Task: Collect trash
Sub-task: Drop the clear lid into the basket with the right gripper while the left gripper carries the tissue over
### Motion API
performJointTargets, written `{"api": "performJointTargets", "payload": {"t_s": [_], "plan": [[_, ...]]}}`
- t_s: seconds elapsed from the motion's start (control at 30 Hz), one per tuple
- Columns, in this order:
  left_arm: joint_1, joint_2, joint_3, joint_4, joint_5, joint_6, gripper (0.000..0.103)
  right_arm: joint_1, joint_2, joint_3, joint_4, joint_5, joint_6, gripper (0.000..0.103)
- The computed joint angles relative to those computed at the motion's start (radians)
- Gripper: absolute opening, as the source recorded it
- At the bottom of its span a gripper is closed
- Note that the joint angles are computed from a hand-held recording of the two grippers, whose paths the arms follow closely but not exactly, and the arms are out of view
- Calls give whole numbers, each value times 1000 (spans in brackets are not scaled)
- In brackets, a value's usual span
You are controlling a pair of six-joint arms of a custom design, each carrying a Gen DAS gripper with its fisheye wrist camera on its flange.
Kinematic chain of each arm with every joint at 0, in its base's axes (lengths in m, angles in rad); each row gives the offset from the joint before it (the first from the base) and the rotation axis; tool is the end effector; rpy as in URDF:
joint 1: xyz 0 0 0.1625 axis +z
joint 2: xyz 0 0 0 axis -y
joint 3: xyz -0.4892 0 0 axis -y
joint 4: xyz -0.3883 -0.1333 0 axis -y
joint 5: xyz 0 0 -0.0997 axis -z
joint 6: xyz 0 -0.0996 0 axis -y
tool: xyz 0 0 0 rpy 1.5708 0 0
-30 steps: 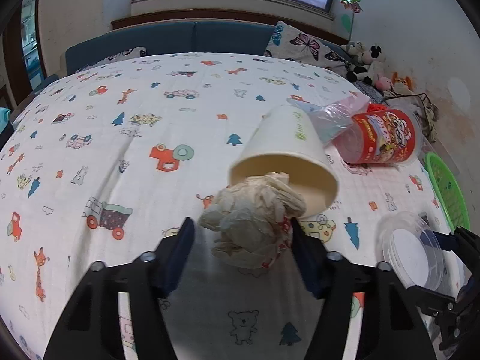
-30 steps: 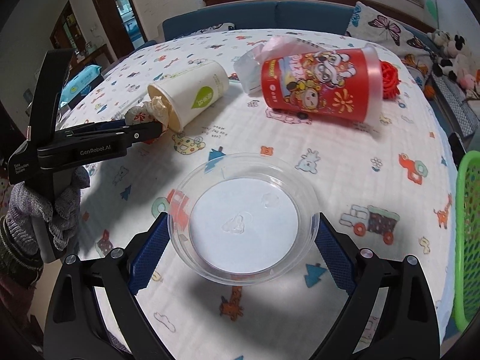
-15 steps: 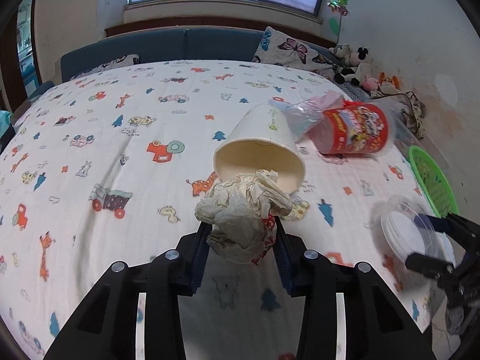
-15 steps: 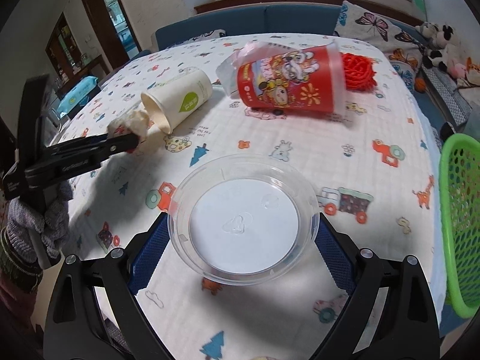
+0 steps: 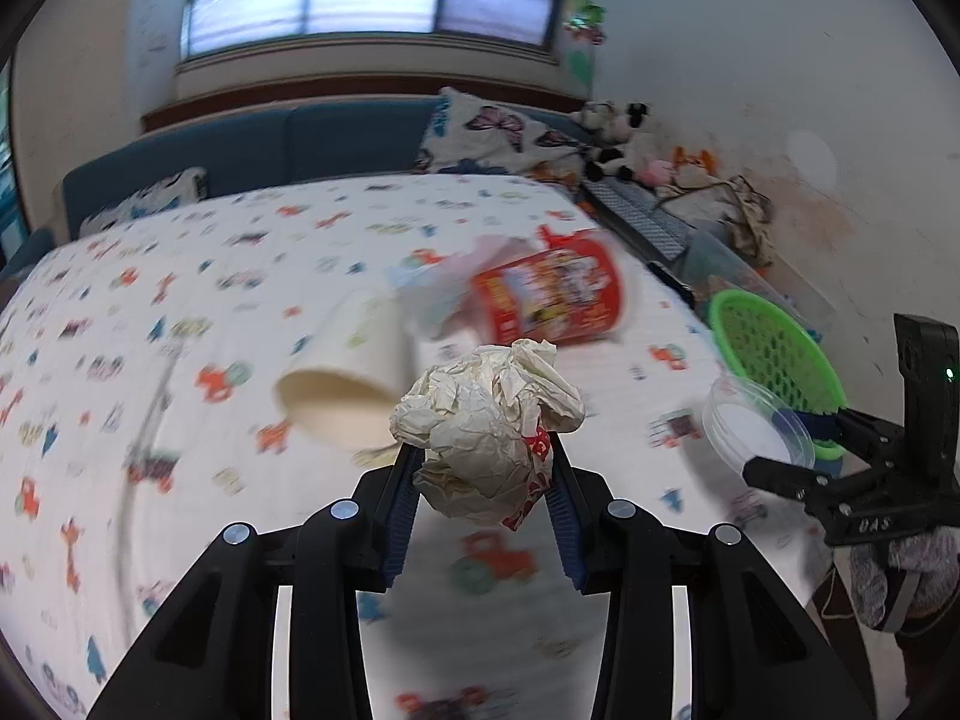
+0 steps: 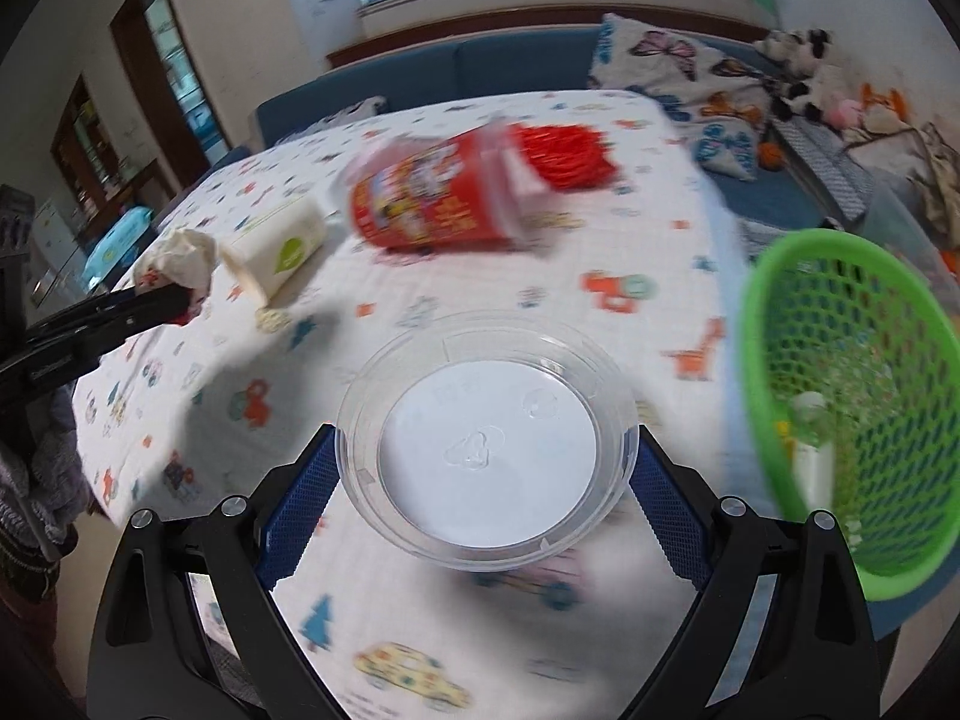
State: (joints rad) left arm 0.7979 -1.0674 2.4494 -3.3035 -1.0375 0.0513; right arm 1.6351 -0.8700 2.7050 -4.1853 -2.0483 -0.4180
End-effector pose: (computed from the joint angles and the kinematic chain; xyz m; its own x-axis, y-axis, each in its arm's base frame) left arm -0.1699 -0.4377 0.1633 -0.7038 0.5101 -0.4944 0.6927 0.6470 -0.3186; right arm 0.1097 -0.3408 0.1687 -0.8104 -0.0457 0.5841 -0.4100 0.7564 -0.5097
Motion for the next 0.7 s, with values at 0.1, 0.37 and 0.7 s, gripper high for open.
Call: {"api": "performJointTargets", "payload": {"t_s": [0.1, 0.37, 0.7], "plan": [[-26, 29, -21, 12, -24, 3, 38, -43, -52, 26, -22, 4, -5, 92], [-84, 116, -95, 46, -67, 12, 38, -198, -222, 70, -16, 15, -38, 92], [-141, 229, -207, 101, -100, 24, 38, -416, -395, 67, 139, 158, -14, 93]]}}
